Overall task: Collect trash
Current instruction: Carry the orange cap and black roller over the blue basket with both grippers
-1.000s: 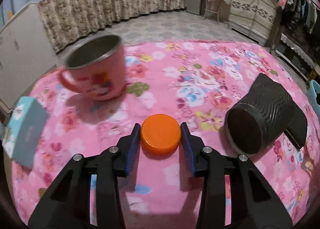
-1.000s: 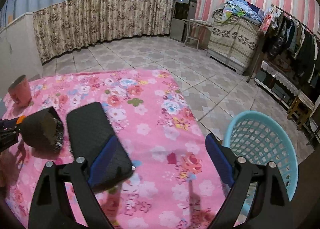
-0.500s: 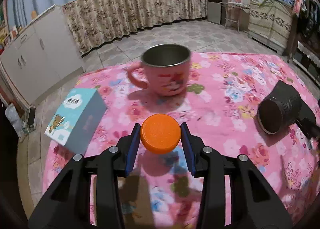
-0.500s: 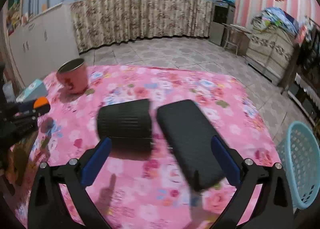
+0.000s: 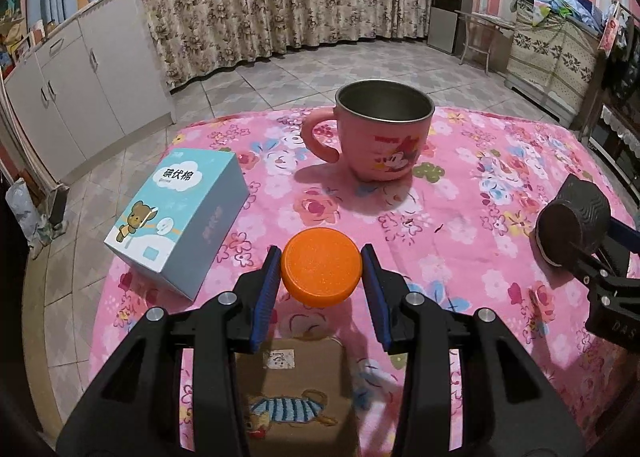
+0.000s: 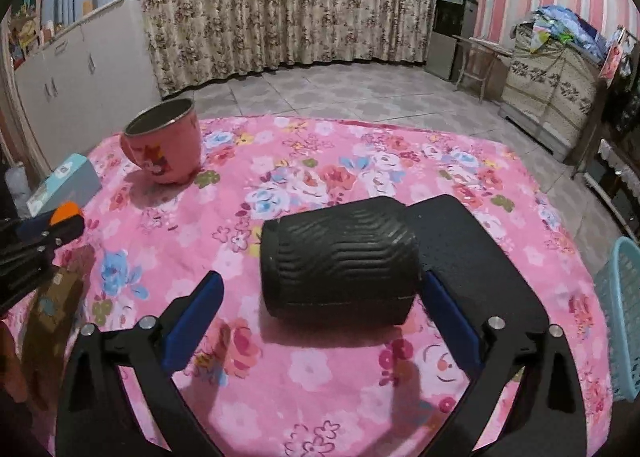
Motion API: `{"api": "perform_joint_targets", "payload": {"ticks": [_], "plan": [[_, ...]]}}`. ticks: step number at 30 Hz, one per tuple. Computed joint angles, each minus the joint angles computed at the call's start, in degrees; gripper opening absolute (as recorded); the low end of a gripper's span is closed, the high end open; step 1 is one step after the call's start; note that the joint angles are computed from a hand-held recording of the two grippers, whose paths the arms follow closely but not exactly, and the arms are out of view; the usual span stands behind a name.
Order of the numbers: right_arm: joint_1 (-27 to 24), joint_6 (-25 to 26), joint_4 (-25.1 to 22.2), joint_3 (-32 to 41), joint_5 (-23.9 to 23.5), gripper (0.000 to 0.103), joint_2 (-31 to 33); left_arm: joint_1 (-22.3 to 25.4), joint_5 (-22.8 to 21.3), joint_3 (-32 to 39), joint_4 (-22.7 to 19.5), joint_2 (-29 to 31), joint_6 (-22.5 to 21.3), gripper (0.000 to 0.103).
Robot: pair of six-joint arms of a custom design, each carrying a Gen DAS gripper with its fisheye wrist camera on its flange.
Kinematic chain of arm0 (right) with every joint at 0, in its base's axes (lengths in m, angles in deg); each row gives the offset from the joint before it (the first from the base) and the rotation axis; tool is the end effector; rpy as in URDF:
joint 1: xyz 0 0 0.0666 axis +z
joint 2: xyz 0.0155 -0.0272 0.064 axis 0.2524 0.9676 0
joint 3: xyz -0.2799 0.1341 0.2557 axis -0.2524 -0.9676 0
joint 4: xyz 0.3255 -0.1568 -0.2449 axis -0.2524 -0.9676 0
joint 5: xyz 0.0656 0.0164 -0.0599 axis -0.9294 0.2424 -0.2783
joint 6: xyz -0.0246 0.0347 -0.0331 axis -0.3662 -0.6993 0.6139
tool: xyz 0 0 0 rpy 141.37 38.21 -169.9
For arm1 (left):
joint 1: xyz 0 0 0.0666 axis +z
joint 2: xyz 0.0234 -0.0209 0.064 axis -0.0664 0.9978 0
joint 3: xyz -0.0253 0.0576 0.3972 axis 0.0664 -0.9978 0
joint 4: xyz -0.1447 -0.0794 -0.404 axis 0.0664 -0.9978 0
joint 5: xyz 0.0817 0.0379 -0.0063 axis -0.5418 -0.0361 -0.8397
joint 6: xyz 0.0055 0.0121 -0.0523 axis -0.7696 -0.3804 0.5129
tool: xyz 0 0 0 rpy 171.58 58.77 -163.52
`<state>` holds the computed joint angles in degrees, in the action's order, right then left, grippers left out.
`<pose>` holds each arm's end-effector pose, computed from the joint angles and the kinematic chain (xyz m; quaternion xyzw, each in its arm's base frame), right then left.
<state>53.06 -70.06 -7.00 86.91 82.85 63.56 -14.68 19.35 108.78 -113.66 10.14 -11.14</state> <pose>0.4770 0.3536 0.3451 0.0839 0.9210 -0.0416 0.3781 0.5558 -0.1074 0.3566 0.1231 0.9251 -0.0223 0.3584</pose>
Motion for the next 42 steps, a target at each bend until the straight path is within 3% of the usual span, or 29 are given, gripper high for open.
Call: {"api": "perform_joint_targets", "payload": {"ticks": [1,2,5,12,27,36,42], "plan": [[0.0,0.1,-0.7,0.3,0.8,0.074,0.2,0.0,-0.1,0.0,0.1,0.0,-0.1,0.039],[-0.1,0.8,-0.2,-0.1,0.3,0.073,-0.2,-0.1,-0.1,0.0,0.0,0.0,-0.1,0.039],[-0.6,0.7,2.5,-1.7,-2.5,0.073,-1.8,-0.5,-0.1,0.1,0.0,0.0,0.2,0.039],[0.0,2.4,4.1,-4.5,-0.2,0.073,-5.9,-2.7,-0.1,0.4,0.3,-0.4,1.2,0.039],[-5.6,0.5,-1.1,-17.4,6.0,0.073,-21.4,-11.0,-1.3,0.3,1.2,-0.4,2.6,0.039],[-10.9,-0.3,-2.8,-24.2,8.2,0.073,-31.7,-19.6,-3.5,1.6,1.7,-0.5,2.1,0.039],[-16.6,-0.9,-5.4,-28.9,8.5,0.073,-39.0,-27.3,-4.0,6.4,1.5,2.3,3.6,0.039]]}}
